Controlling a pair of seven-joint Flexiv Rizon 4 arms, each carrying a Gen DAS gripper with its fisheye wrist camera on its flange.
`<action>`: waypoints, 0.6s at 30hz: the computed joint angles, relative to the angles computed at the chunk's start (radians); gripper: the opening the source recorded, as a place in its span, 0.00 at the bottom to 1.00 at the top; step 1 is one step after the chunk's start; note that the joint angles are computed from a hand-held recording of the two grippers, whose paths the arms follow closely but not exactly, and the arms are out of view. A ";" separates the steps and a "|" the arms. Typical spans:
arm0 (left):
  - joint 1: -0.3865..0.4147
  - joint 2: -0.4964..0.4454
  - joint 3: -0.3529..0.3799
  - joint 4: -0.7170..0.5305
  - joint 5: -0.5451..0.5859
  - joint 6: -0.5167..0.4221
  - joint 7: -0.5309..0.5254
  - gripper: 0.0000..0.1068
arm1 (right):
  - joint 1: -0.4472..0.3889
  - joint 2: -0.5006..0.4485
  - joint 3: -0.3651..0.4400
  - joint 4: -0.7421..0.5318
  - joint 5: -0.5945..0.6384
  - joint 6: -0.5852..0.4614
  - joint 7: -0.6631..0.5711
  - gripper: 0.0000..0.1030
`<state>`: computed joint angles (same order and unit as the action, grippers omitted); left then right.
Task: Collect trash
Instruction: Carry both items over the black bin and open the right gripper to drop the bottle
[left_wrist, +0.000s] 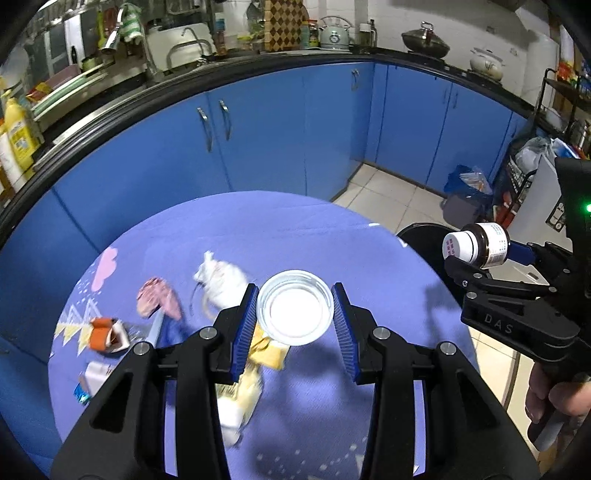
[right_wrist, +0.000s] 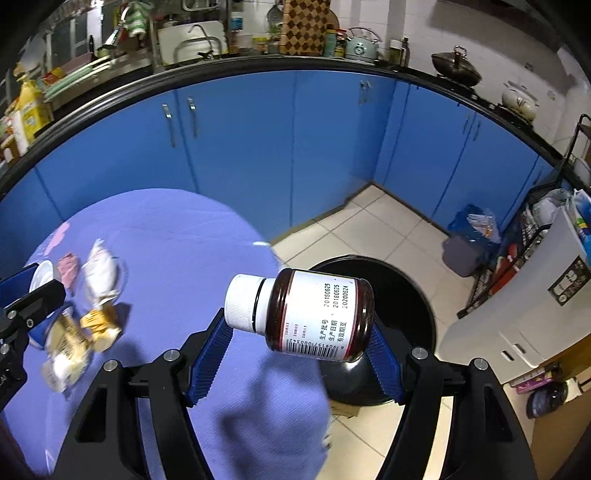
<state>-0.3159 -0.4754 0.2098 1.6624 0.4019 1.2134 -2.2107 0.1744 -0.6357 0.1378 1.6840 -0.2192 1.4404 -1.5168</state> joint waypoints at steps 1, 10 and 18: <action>0.009 -0.008 -0.010 -0.013 -0.009 -0.002 0.013 0.38 | 0.005 -0.007 -0.010 -0.016 -0.003 -0.008 0.006 0.66; 0.003 -0.104 -0.023 -0.161 -0.065 -0.010 0.064 0.38 | -0.005 -0.054 -0.046 -0.102 -0.013 -0.050 0.033 0.66; -0.009 -0.176 -0.035 -0.266 -0.112 -0.055 0.131 0.38 | -0.017 -0.085 -0.069 -0.151 -0.005 -0.050 0.066 0.67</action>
<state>-0.3249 -0.6512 0.1744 1.3961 0.2898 1.1580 -2.0800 0.1571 -0.7208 0.0684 1.5330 -0.2245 1.3904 -1.4505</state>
